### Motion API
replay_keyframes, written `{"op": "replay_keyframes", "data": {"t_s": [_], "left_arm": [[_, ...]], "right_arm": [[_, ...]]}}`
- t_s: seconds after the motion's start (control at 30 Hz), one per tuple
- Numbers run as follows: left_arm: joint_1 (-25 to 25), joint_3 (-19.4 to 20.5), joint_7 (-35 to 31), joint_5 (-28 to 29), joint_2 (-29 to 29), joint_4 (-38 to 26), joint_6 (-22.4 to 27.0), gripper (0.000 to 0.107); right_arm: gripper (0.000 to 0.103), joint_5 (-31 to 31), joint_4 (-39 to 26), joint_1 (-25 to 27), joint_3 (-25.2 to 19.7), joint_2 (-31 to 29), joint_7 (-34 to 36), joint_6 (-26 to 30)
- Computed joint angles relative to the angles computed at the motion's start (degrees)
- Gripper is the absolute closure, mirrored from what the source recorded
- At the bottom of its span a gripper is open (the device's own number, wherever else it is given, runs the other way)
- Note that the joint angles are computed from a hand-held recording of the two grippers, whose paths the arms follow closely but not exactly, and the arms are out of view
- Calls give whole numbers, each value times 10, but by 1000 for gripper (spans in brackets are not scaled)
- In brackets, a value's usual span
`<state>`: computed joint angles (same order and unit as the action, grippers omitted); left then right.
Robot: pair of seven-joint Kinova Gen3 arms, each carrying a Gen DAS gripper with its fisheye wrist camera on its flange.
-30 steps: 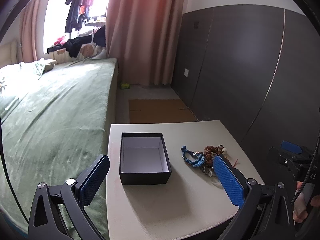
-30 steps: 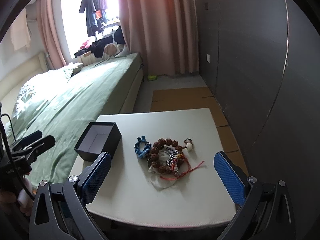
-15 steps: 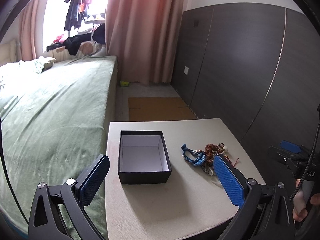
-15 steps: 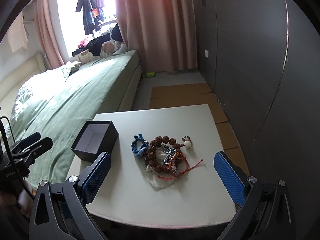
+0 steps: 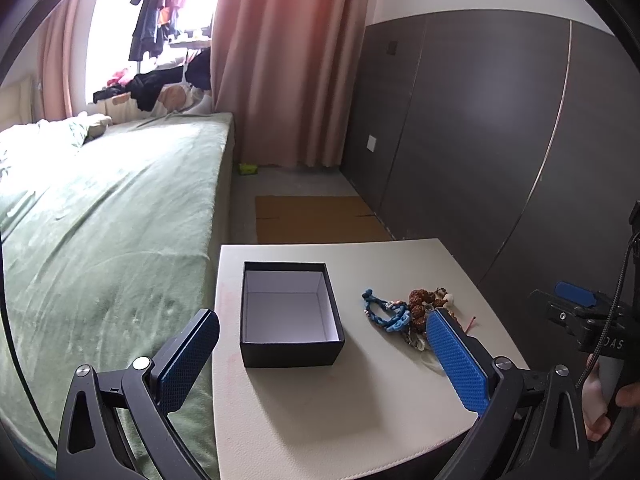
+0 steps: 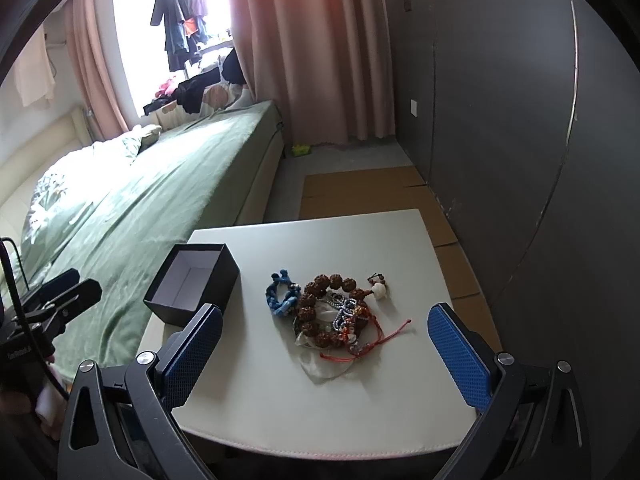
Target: Organize jewelry
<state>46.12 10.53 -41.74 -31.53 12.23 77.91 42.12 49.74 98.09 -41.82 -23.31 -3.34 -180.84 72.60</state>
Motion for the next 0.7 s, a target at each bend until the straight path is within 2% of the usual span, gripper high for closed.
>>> {"op": "replay_keyframes", "data": {"t_s": [0.7], "left_arm": [[3,9,10,-12,-8,14,-7,5]], "right_arm": [[0,5,-1,-18,-7,-2,-11,30]]}}
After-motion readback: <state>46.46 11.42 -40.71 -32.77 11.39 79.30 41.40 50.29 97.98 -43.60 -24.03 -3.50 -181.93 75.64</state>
